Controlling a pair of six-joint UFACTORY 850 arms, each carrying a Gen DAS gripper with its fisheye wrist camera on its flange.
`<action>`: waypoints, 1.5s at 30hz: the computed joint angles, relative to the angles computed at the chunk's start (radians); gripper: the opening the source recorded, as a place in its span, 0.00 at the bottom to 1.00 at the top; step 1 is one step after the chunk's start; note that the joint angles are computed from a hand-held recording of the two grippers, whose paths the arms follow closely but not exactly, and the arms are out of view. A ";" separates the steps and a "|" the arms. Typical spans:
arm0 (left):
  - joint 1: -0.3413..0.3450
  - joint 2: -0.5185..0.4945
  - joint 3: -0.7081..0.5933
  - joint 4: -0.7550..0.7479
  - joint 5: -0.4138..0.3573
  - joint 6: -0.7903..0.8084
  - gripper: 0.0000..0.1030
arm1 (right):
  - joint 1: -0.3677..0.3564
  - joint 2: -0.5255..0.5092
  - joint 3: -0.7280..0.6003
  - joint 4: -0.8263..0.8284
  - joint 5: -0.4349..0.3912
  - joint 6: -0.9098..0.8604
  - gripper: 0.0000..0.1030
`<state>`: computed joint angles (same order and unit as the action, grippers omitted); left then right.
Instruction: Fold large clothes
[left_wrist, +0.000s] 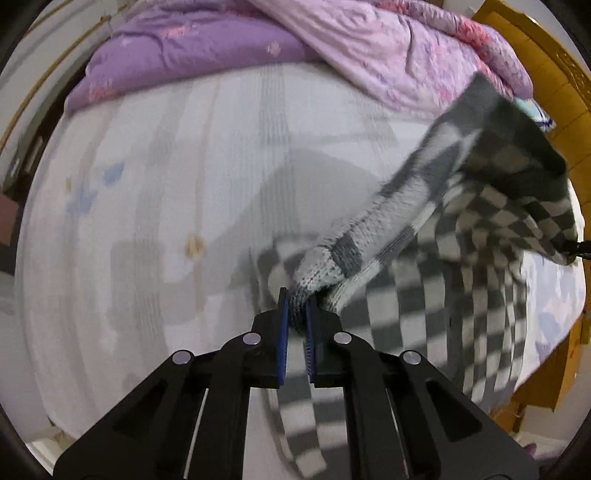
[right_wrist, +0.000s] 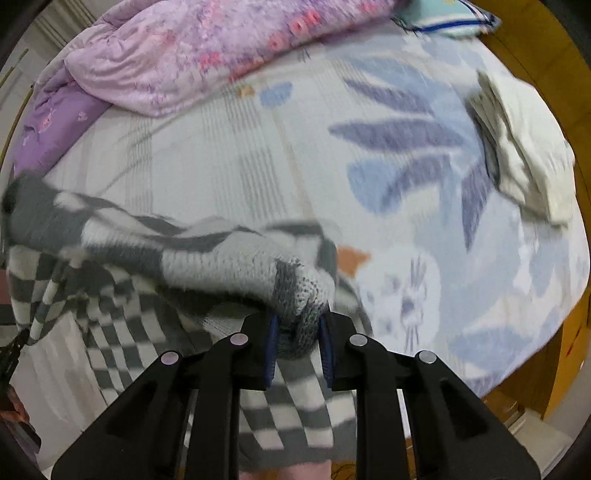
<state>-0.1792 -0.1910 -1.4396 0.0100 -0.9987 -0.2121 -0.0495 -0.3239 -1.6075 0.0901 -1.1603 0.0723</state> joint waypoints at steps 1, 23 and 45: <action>-0.006 0.027 0.036 0.006 0.004 -0.020 0.07 | -0.007 0.037 0.055 -0.006 0.003 0.003 0.17; -0.056 0.389 0.613 -0.310 0.103 -0.179 0.60 | -0.258 0.271 0.614 0.486 0.093 -0.167 0.65; 0.103 0.409 0.591 -0.593 0.200 -0.334 0.16 | -0.345 0.264 0.662 0.920 0.023 -0.004 0.14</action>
